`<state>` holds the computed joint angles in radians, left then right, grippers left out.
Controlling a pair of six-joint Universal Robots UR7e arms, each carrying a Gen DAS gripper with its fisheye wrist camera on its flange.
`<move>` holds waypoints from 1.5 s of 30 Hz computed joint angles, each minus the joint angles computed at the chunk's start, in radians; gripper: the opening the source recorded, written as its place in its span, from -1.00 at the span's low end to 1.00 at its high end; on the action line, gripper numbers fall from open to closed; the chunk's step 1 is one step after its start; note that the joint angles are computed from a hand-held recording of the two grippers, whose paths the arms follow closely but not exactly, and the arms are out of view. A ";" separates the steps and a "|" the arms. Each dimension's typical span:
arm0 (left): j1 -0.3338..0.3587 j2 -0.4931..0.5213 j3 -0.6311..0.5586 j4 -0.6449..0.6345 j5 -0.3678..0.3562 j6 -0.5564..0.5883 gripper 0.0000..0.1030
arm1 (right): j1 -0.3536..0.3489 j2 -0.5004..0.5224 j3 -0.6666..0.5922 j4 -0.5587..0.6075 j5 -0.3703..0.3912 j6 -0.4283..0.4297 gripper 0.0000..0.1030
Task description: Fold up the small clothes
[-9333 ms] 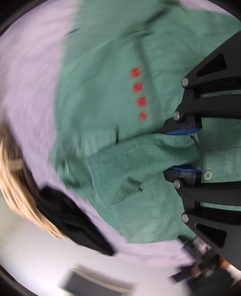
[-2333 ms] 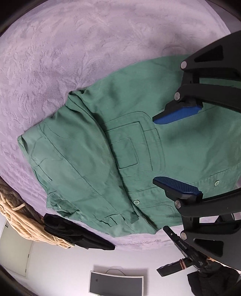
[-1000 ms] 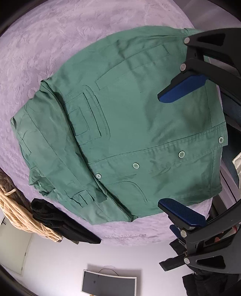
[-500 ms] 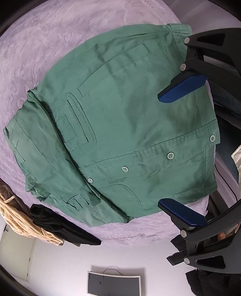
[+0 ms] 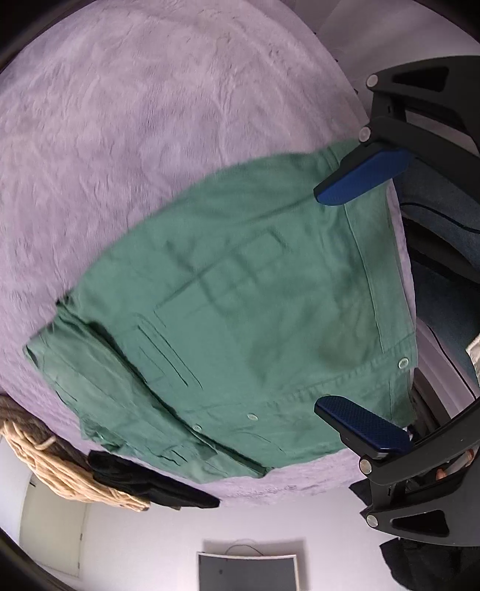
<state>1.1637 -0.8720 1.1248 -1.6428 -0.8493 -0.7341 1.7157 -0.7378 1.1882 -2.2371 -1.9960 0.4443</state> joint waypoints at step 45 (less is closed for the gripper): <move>0.055 -0.144 0.203 -0.166 -0.297 0.071 -0.67 | -0.141 -0.079 0.323 -0.354 0.475 0.108 -0.68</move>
<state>1.2185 -1.0158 1.3276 -1.8089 -1.1458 -0.6628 1.5749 -0.8169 1.5111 -2.5908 -1.5207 0.5527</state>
